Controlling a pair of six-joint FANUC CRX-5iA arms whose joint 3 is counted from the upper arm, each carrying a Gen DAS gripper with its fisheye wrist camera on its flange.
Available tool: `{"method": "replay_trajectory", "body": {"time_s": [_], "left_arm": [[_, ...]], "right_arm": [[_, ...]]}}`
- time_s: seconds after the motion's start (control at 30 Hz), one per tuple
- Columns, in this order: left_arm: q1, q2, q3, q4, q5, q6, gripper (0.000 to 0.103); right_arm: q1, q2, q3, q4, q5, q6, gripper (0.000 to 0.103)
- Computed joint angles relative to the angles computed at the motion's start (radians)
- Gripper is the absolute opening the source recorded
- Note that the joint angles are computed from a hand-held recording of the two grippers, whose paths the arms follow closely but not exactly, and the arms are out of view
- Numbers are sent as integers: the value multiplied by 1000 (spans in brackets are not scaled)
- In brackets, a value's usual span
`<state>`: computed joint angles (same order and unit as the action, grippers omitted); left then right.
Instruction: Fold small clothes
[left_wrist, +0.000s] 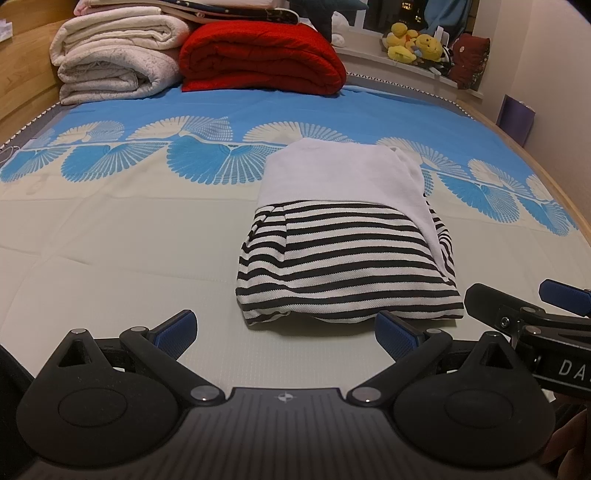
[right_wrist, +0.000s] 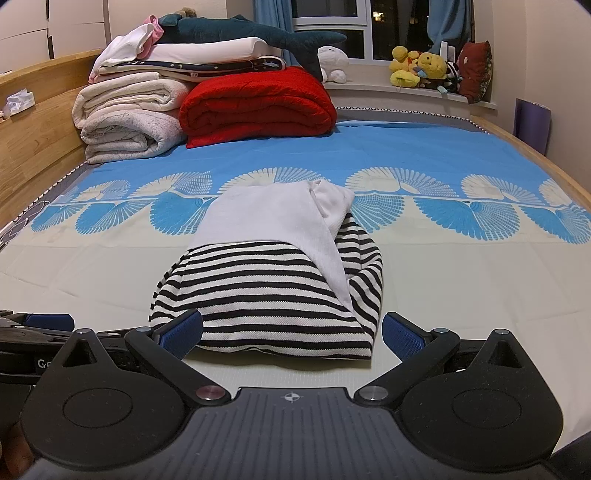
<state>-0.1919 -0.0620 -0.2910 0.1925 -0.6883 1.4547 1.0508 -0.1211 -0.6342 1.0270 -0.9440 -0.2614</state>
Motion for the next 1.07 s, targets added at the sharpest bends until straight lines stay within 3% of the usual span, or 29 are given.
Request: {"method": "replay_trajectory", "body": {"time_s": [1.07], "left_arm": [[3, 7, -11, 12, 7, -18, 102]], "right_arm": [[2, 7, 0, -16, 5, -5, 102]]}}
